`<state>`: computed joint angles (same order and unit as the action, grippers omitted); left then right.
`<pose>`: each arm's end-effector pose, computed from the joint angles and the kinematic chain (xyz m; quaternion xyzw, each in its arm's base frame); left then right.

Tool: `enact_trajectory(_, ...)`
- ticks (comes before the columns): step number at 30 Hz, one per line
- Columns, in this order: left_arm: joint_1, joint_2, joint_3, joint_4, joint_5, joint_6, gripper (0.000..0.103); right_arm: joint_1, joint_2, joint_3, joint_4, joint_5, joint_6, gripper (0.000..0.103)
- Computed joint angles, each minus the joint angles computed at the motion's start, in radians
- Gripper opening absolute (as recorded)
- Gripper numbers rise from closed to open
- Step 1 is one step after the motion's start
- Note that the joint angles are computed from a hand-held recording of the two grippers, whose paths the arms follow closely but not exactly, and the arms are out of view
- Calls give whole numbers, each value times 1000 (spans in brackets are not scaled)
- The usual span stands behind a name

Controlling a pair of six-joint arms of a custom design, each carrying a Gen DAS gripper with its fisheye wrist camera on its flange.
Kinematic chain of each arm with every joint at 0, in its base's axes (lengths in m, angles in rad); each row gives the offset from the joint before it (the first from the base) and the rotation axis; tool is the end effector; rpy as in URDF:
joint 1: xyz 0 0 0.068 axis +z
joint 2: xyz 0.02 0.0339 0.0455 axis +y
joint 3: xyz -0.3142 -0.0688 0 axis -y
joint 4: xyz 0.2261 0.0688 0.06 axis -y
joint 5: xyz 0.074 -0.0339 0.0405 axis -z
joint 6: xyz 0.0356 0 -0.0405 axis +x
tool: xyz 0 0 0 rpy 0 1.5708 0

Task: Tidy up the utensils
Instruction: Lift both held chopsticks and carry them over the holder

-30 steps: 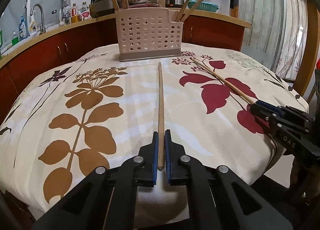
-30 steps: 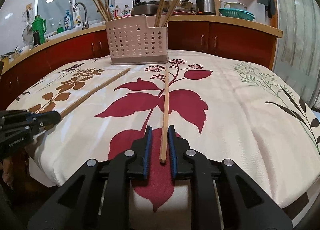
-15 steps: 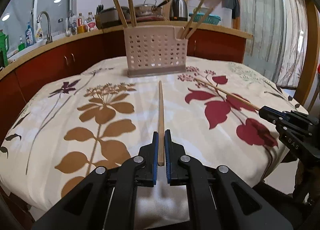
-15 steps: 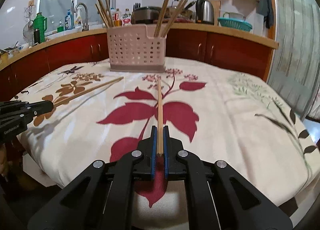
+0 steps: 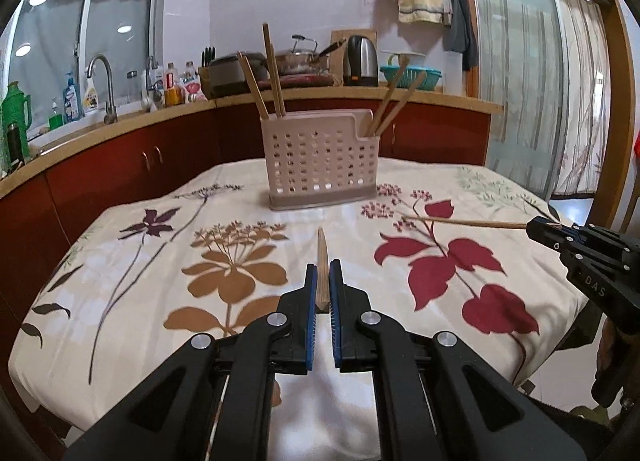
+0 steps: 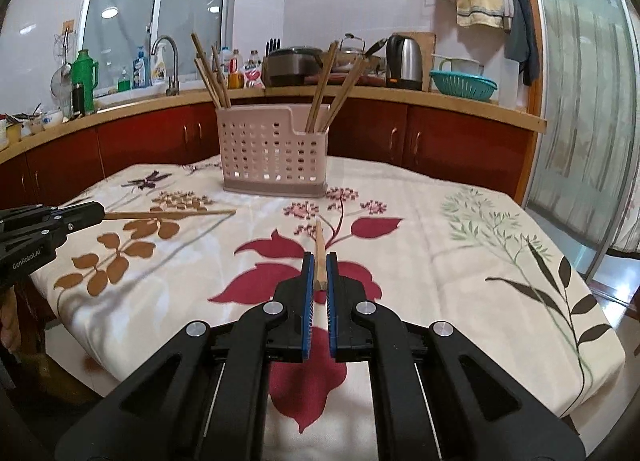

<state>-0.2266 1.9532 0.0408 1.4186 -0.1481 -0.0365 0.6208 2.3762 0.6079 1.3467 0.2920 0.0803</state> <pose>0.2099 -0.0430 0.1201 0.0435 0.8559 -0.0041 0.5154 0.2985 0.2009 0.0535 -0.1455 0.8214 0.0700 0.5469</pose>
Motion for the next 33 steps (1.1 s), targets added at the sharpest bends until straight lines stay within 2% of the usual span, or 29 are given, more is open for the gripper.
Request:
enact_trajectory(17, 7, -321, 30, -246, -12, 24, 7, 15, -123, -52, 27, 0, -8, 6)
enact_trajectory(27, 26, -379, 80, -338, 1, 39, 7, -7, -179, -45, -7, -42, 13, 6)
enact_trajectory(33, 53, -399, 134, -414, 30, 60, 7, -24, -206, 14, -114, -67, 13, 6)
